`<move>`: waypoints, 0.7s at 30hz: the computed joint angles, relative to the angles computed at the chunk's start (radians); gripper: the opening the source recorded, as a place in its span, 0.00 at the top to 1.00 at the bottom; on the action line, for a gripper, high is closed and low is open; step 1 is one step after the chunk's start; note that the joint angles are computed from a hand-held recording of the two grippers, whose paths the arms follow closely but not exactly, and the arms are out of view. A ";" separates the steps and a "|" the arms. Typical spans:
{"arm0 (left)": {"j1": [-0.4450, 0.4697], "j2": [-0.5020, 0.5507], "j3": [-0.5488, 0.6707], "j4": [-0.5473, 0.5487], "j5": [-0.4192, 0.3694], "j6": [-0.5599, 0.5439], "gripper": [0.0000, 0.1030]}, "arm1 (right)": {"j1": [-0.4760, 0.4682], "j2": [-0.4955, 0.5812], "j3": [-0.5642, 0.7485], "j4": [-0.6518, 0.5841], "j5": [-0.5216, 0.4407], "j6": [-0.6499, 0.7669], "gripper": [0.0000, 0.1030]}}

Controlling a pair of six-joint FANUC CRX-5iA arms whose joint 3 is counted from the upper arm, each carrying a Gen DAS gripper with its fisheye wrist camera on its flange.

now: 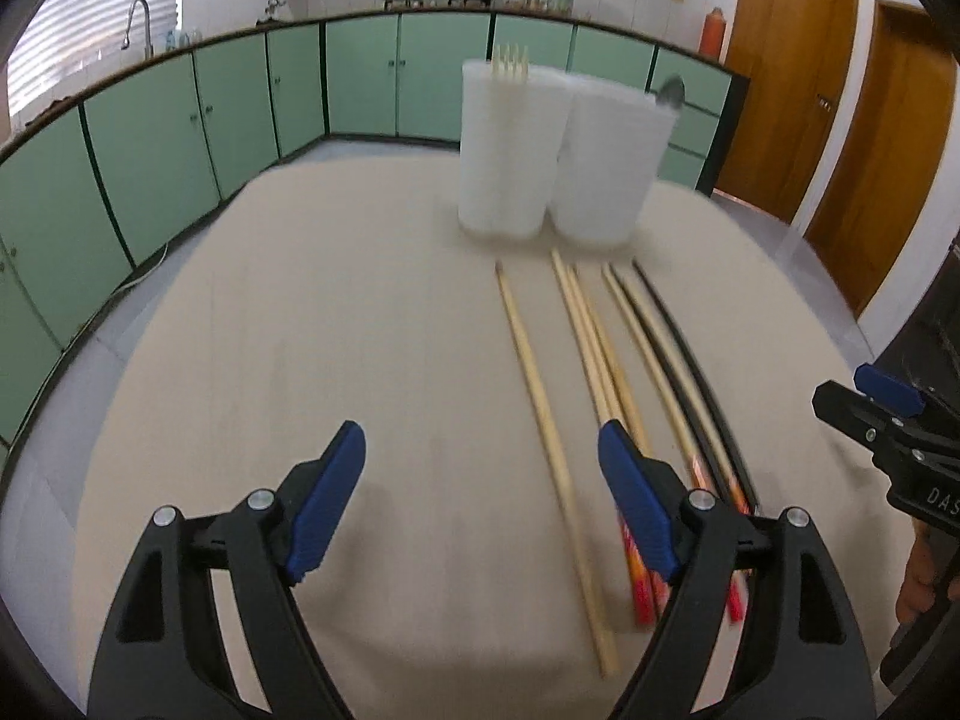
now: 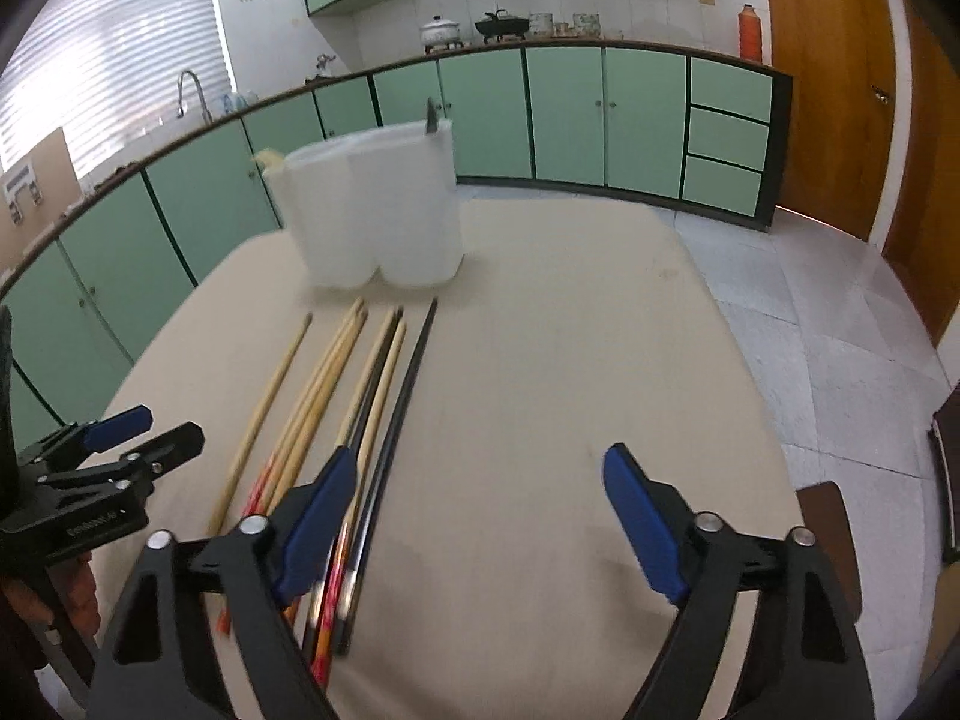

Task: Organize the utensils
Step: 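Move both open tools back over the row of chopsticks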

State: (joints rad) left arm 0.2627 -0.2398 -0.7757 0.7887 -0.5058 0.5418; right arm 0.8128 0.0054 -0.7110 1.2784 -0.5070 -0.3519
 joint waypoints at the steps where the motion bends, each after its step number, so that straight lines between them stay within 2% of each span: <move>1: 0.007 -0.007 -0.008 -0.010 -0.008 0.003 0.26 | 0.009 -0.002 -0.004 -0.009 -0.003 0.009 0.29; 4: 0.008 -0.026 -0.013 -0.077 -0.014 0.049 0.26 | 0.049 -0.004 -0.015 -0.053 -0.020 0.044 0.40; 7: 0.016 -0.040 -0.021 -0.124 -0.039 0.086 0.29 | 0.088 -0.016 -0.028 -0.118 -0.026 0.098 0.45; 11: 0.015 -0.054 -0.033 -0.131 -0.041 0.090 0.30 | 0.120 -0.027 -0.033 -0.187 -0.014 0.158 0.49; 21: -0.010 -0.053 -0.025 -0.170 -0.028 0.130 0.32 | 0.137 0.000 -0.014 -0.233 0.007 0.207 0.57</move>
